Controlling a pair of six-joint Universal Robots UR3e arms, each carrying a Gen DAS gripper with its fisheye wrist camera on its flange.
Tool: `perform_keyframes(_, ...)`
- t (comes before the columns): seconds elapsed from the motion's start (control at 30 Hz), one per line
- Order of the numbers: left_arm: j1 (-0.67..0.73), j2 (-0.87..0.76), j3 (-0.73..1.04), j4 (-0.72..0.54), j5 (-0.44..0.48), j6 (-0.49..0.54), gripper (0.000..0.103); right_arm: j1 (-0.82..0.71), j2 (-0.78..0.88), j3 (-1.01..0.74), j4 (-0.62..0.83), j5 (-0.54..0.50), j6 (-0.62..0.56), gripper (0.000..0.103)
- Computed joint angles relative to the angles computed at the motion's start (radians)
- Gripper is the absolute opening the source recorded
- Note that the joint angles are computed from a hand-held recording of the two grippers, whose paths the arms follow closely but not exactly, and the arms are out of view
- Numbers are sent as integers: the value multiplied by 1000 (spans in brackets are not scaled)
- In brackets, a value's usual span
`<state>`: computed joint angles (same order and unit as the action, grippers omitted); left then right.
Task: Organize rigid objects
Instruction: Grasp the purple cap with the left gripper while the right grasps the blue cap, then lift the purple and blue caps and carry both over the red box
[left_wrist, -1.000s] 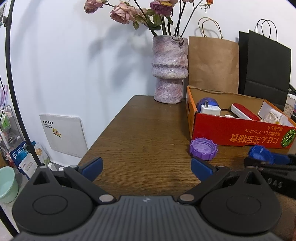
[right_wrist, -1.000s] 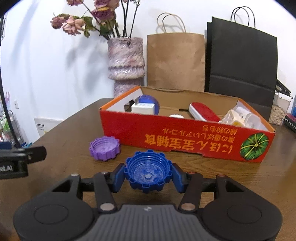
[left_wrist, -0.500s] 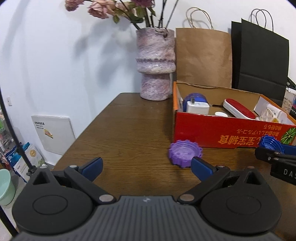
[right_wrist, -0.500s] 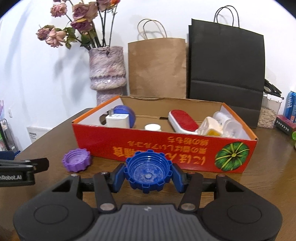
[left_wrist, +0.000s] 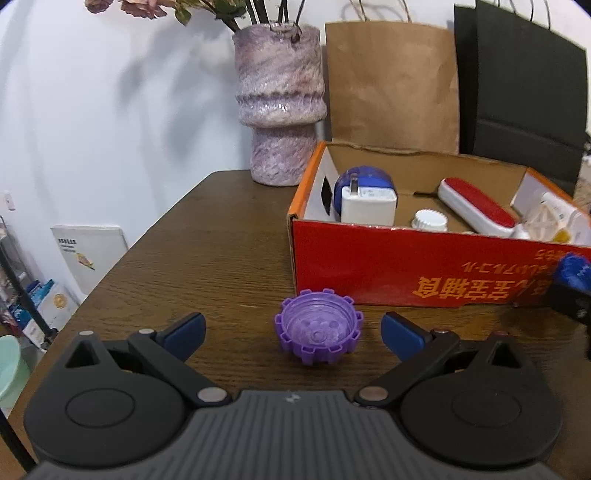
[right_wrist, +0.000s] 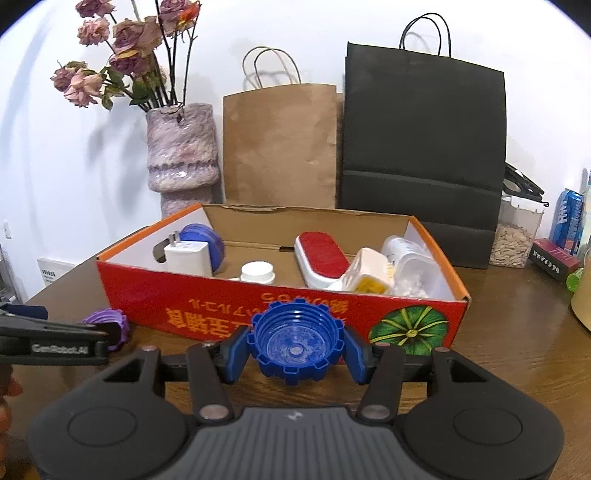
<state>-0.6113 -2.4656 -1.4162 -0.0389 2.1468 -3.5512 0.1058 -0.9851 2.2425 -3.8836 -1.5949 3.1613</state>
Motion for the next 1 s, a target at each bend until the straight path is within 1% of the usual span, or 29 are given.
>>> perform_keyframes(0.07,5,-9,28,-35,-10,-8,103,-10,2,5,-8,8,-9,52)
perform_keyframes(0.13,5,-25,67,-77,1,-19,103,-21,3,9,-15,17,-19,52)
perform_keyframes(0.23,11,-33,83,-85,-10,-20,103,-31,2,12,-19,28,-29,52)
perform_keyframes(0.27,12,-36,89,-84,-11,-19,98,-33,1,13,-20,29,-32,52)
perform_keyframes(0.3,13,-40,96,-87,-14,-18,88,-35,1,14,-22,32,-35,52)
perform_keyframes(0.33,15,-43,105,-95,-20,-18,83,-38,2,16,-25,35,-39,52)
perform_keyframes(0.4,26,-39,100,-96,-58,-15,56,-41,2,18,-28,40,-43,52)
perform_keyframes(0.47,25,-37,94,-85,-65,-8,56,-39,3,21,-33,39,-43,52)
perform_keyframes(0.7,-10,-20,53,-8,-18,22,56,-39,2,48,-86,55,-58,52)
perform_keyframes(0.83,-30,-3,31,19,14,22,56,-44,-3,70,-126,70,-65,52)
perform_keyframes(1.0,-56,18,23,27,32,7,56,-54,-13,94,-162,97,-69,52)
